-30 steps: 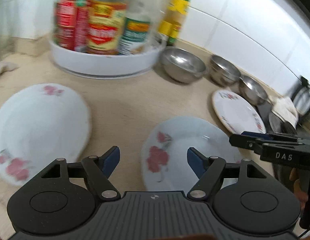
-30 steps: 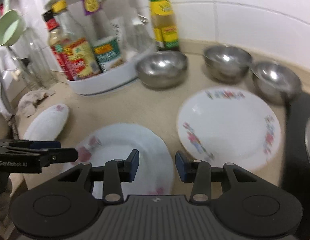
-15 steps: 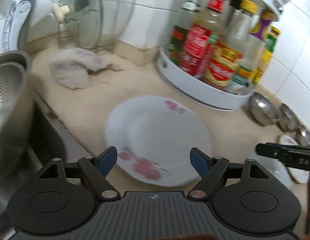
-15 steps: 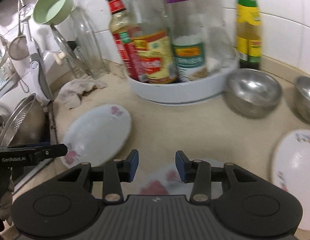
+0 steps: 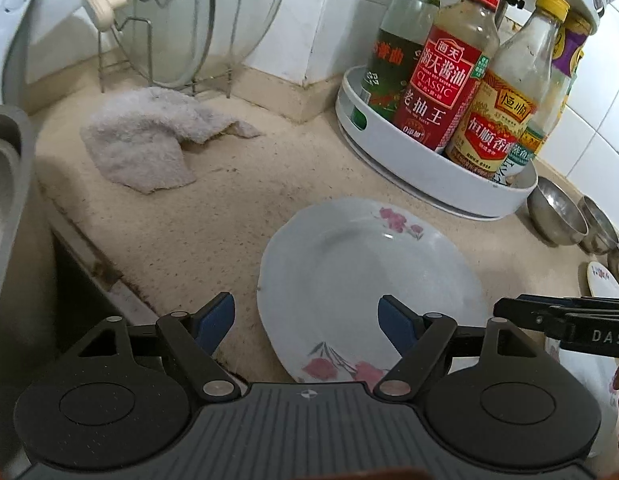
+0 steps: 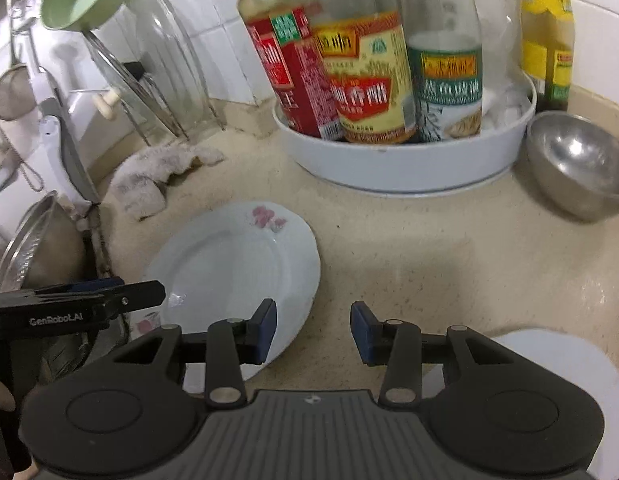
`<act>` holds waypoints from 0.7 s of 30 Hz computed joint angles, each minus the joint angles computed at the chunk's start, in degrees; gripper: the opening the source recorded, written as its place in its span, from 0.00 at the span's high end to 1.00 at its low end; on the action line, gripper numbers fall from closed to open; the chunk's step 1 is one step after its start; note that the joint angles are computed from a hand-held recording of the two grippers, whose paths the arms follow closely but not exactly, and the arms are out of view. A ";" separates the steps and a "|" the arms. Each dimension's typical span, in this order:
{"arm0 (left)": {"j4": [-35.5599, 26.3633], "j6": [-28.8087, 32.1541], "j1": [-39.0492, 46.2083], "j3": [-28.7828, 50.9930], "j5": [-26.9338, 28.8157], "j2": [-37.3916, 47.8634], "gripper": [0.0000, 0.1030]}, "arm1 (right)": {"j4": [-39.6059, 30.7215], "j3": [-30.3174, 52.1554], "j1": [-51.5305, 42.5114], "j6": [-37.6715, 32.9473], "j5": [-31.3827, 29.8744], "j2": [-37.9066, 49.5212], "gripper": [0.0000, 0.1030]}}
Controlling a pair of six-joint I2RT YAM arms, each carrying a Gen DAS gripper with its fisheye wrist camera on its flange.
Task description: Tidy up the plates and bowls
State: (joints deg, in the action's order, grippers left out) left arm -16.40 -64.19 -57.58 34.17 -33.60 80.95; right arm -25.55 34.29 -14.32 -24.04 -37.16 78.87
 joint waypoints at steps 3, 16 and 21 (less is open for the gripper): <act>2.45 1.99 1.27 -1.06 1.44 0.05 0.20 | 1.48 -1.10 1.51 1.98 1.02 -0.24 0.62; 4.93 6.11 3.55 -0.67 4.05 2.60 0.27 | 4.59 -2.24 6.46 8.55 2.31 1.54 0.62; 5.36 8.17 3.52 0.00 3.69 3.96 0.32 | 6.88 -3.01 7.61 9.58 2.76 1.43 0.66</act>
